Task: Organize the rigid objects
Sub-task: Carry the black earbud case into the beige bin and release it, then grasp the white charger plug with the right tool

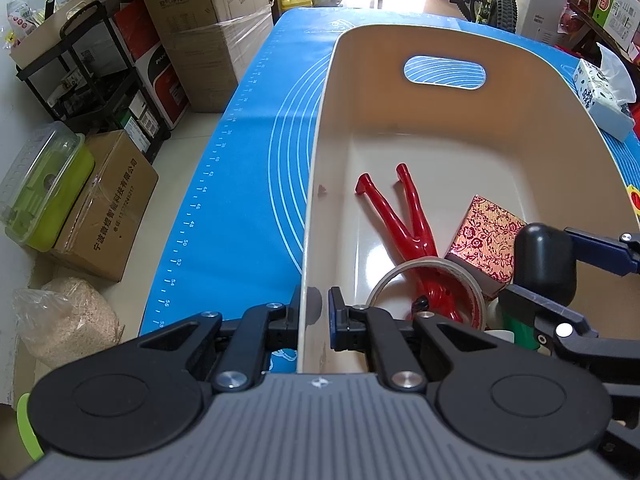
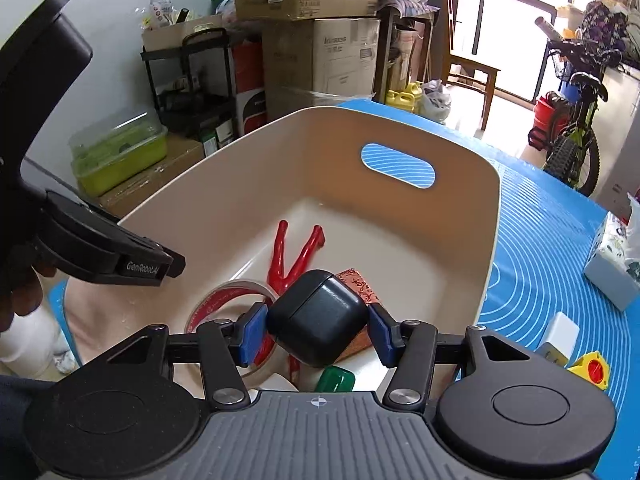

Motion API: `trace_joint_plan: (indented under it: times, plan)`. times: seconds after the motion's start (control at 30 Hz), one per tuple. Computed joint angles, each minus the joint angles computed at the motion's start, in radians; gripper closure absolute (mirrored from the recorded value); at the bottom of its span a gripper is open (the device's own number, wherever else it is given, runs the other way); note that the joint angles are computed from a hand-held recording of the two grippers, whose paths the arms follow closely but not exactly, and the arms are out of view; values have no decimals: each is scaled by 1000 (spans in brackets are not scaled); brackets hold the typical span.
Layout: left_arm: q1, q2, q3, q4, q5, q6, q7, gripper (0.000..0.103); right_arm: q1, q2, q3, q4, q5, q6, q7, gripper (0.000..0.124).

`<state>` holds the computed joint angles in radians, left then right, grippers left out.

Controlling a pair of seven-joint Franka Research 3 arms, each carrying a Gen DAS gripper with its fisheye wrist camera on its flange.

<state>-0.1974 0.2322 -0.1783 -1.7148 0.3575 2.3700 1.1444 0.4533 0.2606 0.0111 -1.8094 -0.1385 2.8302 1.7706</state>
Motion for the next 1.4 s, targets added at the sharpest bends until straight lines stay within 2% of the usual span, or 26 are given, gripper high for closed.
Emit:
trace_joint_plan:
  times: [0.23,0.53,0.8,1.07,1.27,1.4]
  plan:
    - [0,1,1,1,0,0,1,92,-59,-8,54,1,172,2,-96,60]
    - [-1,3,1,0,4,1,-4,92,-45,-35,13,-25,153,55,-49,60]
    - [-4,4,2,3,11,-4,-7,91,-33,-65,-60,-42,4,82,140,58]
    - [-4,5,2,8,13,-10,-7,91,-33,-54,-151,-14,-286,49,449,58]
    - [-4,4,2,7,12,-8,-8,91,-59,-6,-166,22,-379,4,564,57]
    - [-4,4,1,7,13,-11,-5,91,-83,36,-150,46,-363,-20,545,57]
